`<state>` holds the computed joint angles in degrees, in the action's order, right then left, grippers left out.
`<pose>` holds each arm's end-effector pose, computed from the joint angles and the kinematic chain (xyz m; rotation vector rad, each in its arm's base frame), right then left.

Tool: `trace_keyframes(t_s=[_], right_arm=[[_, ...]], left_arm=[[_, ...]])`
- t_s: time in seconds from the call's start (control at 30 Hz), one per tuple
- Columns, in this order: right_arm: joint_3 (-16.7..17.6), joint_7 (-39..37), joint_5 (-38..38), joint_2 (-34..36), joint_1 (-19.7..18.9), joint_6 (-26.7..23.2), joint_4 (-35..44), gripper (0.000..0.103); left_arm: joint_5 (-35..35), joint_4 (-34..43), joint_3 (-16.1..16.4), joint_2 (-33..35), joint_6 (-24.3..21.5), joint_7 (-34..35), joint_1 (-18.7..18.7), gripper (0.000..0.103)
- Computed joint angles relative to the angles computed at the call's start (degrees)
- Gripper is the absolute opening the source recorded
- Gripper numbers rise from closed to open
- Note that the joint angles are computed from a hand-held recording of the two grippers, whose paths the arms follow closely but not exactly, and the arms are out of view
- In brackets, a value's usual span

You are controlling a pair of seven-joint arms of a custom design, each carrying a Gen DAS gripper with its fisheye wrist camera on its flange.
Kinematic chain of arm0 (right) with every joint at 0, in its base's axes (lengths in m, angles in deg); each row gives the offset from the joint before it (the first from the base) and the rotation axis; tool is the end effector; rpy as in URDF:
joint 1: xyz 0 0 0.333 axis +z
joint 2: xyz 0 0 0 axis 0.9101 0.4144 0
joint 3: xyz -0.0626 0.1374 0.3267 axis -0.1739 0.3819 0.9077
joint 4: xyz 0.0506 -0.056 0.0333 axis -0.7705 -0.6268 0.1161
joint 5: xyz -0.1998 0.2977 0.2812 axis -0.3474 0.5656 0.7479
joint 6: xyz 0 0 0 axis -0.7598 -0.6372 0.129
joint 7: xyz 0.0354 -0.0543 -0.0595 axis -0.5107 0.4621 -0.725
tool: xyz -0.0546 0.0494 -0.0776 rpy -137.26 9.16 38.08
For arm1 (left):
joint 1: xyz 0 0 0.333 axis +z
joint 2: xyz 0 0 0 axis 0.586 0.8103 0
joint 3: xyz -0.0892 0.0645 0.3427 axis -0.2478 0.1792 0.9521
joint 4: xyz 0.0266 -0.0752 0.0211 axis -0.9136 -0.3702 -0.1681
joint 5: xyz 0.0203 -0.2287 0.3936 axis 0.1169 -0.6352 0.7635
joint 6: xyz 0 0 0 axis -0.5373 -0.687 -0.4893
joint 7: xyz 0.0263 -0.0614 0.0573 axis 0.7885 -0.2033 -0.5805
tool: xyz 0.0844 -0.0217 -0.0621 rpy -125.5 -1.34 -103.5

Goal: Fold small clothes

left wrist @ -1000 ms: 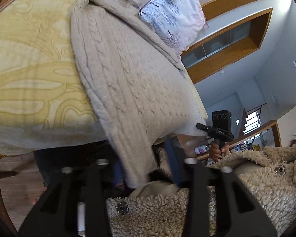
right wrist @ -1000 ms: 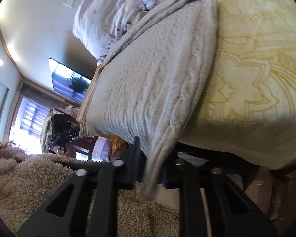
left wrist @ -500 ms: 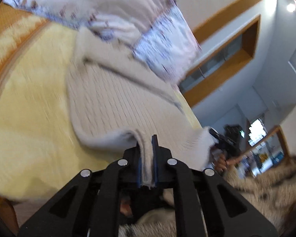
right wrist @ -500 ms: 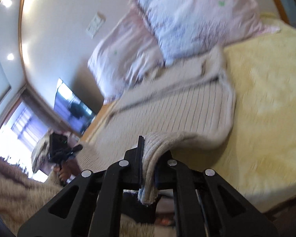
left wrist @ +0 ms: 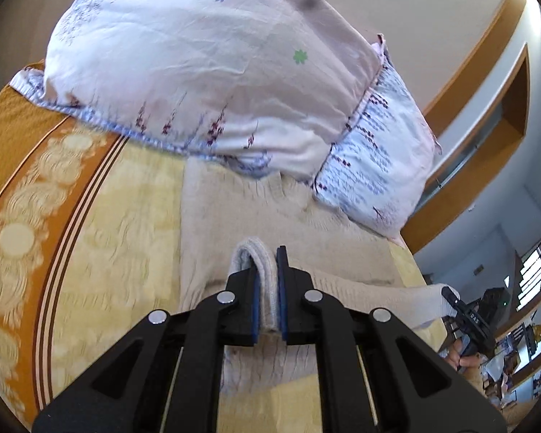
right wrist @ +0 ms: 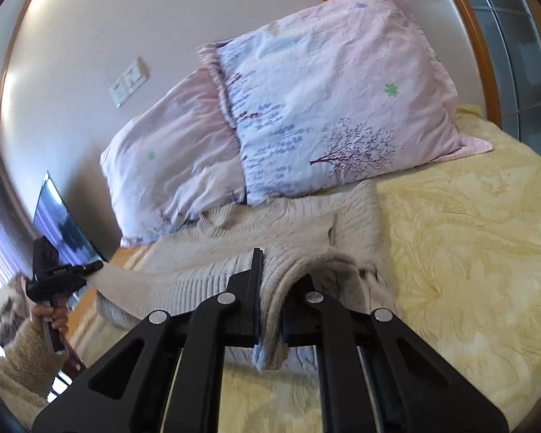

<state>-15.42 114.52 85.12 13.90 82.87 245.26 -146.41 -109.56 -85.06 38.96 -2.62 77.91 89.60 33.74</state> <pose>0.5496 0.1276 0.5036 -1.5323 1.3819 -0.1878 0.5029 0.0669 0.4957 -2.0445 1.5816 -1.4294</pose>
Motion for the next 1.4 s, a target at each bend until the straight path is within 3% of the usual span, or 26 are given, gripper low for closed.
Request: trace_keyframes(t_s=[0.2,0.5,0.7,0.93,1.1,1.17,1.2,1.23,1.3,1.33,1.37,1.4], right_arm=[[0.3,1.2,-1.1,2.6,-0.3,1.3,3.0,0.008],[1.1,-1.1,3.2,7.8,-1.3,2.9,9.7,0.008],[2.1,15.8,-9.1,14.2,-3.1,2.5,13.0,0.008],[3.3,24.4,-17.2,18.3,-4.9,2.1,16.2,0.008],[1.9,44.0,-35.3,24.7,-4.7,-1.2,22.0,0.008],[2.1,49.4,-38.5,26.7,-5.4,-4.0,24.5,0.01],[2.5,50.9,-39.3,27.3,-5.9,-4.6,25.3,0.011],[3.0,52.3,-39.9,27.7,-6.4,-5.0,26.0,0.018],[4.5,51.6,-39.0,27.4,-7.5,-3.2,26.0,0.041],[5.1,50.4,-38.5,26.3,-7.5,0.6,24.7,0.065],[5.8,48.9,-37.9,25.4,-7.6,3.8,23.5,0.079],[6.7,46.7,-36.6,24.7,-8.1,5.9,22.7,0.079]], left_arm=[[-0.4,4.0,-1.0,3.4,1.3,-0.4,0.2,0.008],[-3.3,9.8,-2.3,7.4,3.5,2.1,1.0,0.008],[0.0,13.4,-4.2,13.1,2.7,-3.0,3.1,0.007],[0.5,17.1,-6.1,18.4,2.4,-5.9,5.6,0.007],[5.1,21.2,-8.1,24.0,0.6,-14.2,7.9,0.008],[5.9,22.9,-9.0,26.0,-0.5,-17.4,9.0,0.009],[6.0,23.4,-9.5,26.5,-0.8,-18.3,9.5,0.015],[5.6,23.7,-10.0,26.7,-0.8,-18.6,10.0,0.019],[2.9,23.1,-11.0,25.8,1.3,-16.5,10.5,0.043],[1.5,22.6,-11.3,25.0,2.9,-14.8,10.5,0.05],[0.5,22.1,-11.3,24.3,3.9,-13.6,10.4,0.059],[-0.3,21.6,-11.2,23.5,4.8,-12.2,10.2,0.059]])
